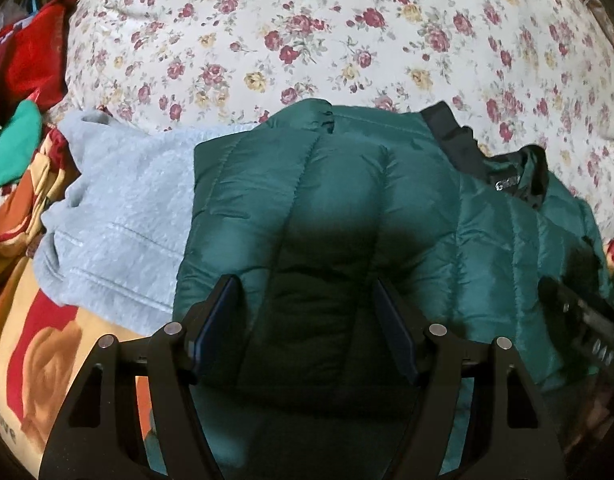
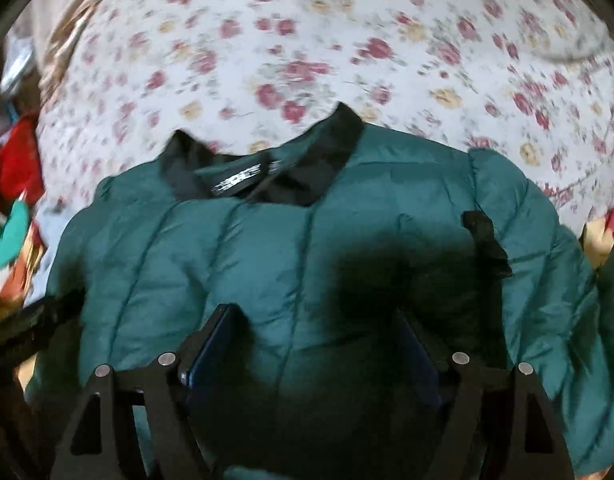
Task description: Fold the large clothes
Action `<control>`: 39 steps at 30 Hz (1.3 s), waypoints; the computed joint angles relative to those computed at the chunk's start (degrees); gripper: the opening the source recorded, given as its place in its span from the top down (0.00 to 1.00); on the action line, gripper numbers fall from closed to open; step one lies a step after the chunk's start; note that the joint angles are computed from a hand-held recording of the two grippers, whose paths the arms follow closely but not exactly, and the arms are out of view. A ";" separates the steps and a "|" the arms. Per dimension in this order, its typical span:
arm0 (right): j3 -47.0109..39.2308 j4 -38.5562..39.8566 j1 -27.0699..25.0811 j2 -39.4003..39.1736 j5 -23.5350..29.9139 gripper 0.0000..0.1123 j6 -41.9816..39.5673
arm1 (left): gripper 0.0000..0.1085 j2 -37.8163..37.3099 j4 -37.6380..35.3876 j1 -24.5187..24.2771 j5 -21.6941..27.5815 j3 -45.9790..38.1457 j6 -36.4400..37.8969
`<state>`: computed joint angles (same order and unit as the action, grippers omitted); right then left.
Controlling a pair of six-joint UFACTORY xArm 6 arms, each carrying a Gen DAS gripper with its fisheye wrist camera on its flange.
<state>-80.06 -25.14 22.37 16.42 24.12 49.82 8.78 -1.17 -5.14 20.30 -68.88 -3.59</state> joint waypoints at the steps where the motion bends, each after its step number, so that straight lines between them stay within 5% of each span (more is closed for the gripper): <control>1: -0.92 0.54 -0.26 0.99 0.32 0.30 -0.47 | 0.29 0.36 1.05 -0.09 -0.32 -0.09 -0.50; 9: -1.41 4.54 0.29 -0.58 3.09 0.30 -3.84 | 0.25 1.08 4.07 -0.37 -1.02 0.07 -2.38; 16: 10.55 -1.46 0.69 -10.09 0.66 0.30 1.65 | 0.15 1.43 6.87 -0.44 -1.77 0.54 -4.70; 19: 12.98 4.97 -0.39 -9.84 -1.18 0.30 -1.80 | 0.14 1.66 8.29 -0.50 -1.98 0.57 -5.61; 33: 14.56 -1.82 1.40 -12.90 1.12 0.30 3.66 | 0.07 1.66 10.42 -0.56 -2.51 1.07 -6.71; 39: 12.03 2.96 1.40 -9.29 3.39 0.29 -0.70 | 0.06 1.26 13.18 -0.57 -2.67 1.57 -8.79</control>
